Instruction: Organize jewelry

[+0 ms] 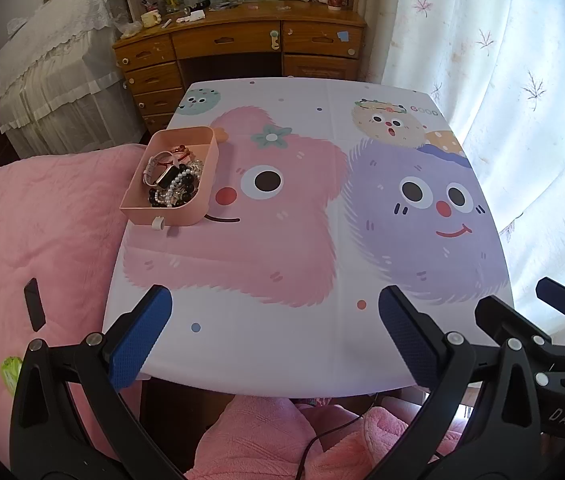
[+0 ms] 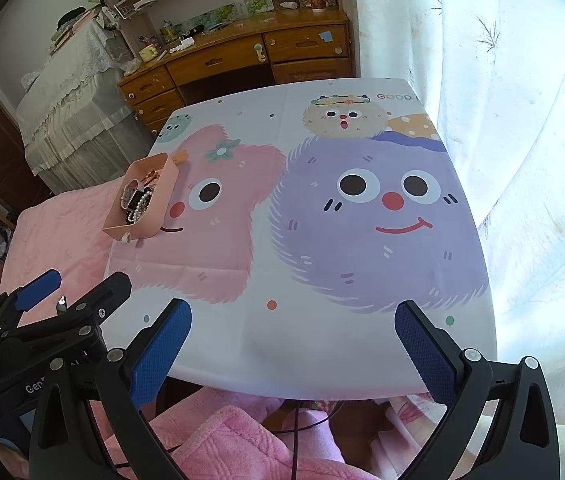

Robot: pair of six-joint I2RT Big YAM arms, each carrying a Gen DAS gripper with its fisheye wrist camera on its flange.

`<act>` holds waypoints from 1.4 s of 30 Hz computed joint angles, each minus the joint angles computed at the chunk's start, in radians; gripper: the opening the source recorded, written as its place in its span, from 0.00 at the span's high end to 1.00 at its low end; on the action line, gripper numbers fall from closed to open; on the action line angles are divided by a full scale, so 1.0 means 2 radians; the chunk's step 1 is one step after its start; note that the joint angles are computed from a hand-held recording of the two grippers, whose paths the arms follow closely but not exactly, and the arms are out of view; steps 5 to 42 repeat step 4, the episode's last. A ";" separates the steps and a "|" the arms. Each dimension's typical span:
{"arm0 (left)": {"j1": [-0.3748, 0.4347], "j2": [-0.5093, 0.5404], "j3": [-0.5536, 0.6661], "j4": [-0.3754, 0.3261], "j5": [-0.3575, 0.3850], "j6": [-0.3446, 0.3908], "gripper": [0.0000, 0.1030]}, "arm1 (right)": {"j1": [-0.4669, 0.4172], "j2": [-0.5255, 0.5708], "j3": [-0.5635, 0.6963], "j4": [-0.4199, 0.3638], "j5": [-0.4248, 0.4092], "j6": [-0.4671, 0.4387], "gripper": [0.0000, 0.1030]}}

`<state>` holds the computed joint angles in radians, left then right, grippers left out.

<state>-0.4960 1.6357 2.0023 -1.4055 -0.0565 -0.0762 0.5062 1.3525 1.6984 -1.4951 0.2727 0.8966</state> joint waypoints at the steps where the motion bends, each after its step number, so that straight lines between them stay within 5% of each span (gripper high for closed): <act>1: 0.000 0.000 0.001 0.000 0.000 0.001 0.00 | -0.001 0.001 0.000 0.000 -0.001 0.000 0.00; 42: 0.002 0.005 0.007 -0.002 0.002 0.004 0.00 | -0.006 0.003 -0.001 0.002 -0.003 -0.001 0.00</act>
